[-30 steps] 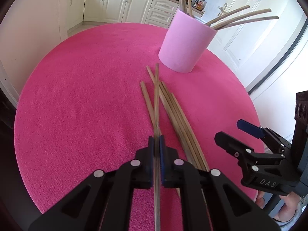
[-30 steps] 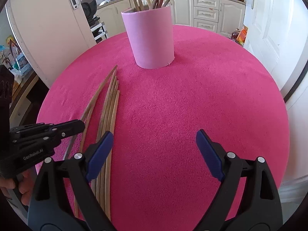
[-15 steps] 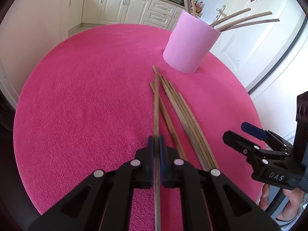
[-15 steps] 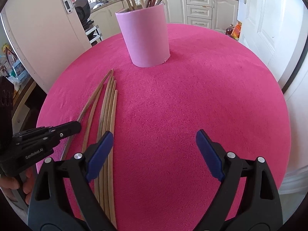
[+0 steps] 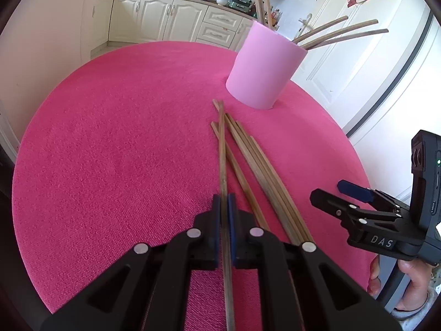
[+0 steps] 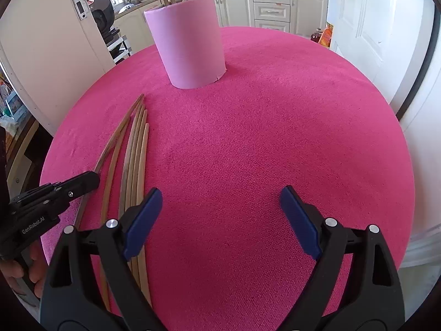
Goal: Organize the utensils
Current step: 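Close the left tool on a chopstick while the right tool hovers open beside the pile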
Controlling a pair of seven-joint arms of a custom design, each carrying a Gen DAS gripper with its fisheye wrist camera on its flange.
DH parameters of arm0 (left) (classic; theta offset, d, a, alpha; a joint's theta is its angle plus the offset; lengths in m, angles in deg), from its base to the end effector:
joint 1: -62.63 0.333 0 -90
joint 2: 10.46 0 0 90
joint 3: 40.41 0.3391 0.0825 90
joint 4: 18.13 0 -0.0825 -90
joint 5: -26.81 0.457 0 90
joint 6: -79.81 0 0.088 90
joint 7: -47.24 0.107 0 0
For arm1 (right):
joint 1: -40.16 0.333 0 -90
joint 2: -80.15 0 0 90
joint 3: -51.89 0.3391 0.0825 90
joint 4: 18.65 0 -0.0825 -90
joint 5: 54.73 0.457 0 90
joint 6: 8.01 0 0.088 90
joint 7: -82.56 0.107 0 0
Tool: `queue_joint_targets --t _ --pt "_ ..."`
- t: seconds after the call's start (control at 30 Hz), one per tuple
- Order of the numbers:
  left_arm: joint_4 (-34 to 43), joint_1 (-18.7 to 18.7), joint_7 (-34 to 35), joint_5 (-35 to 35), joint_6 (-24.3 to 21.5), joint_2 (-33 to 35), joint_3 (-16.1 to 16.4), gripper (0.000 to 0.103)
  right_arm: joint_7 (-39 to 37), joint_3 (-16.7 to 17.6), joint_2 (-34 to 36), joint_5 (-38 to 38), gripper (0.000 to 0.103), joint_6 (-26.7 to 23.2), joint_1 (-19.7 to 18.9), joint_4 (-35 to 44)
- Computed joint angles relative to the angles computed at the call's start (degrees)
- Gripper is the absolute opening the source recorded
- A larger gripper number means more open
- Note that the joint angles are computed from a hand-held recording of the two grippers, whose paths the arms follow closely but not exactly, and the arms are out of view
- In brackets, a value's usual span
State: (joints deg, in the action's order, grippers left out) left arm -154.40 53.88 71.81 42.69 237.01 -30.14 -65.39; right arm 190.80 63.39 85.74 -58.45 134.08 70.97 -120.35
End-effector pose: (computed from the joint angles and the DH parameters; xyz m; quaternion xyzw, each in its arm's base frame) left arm 0.4454 -0.3252 0.5043 -0.7529 0.5517 -0.3318 0.1368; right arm 0.5276 0.4735 0.5691 -0.8083 0.5063 -0.0933 0.2856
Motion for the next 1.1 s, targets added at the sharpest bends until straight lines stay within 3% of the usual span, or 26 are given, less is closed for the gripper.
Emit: queue_joint_targets --t 0.2,0.53,0.93,1.07,1.1 --pt "-0.7 -0.3 1.1 -1.0 1.1 -0.4 0.4 0.006 0.9 -0.1 0.2 -2.4 0.087 -0.7 0.4 0.3" --pt "0.2 -0.7 2.7 -2.3 -0.1 0.1 0.9 0.006 -1.3 0.1 0.6 1.1 0.087 -1.3 -0.3 1.3" --pt "0.7 -3.2 8.0 -10.3 -2.2 0.3 4.2 0.006 -10.7 0.8 4.7 7.4 0.087 -10.2 -0.7 8.7" --pt "1.1 -3.1 8.4 -11.3 -3.6 0.2 4.2 0.006 -14.2 1.1 6.3 8.1 0.074 -12.5 -0.5 11.4" --pt "1.4 -3.0 8.2 -11.2 -4.2 0.2 4.0 0.006 -15.1 1.3 6.8 8.4 0.064 -13.2 -0.4 12.3"
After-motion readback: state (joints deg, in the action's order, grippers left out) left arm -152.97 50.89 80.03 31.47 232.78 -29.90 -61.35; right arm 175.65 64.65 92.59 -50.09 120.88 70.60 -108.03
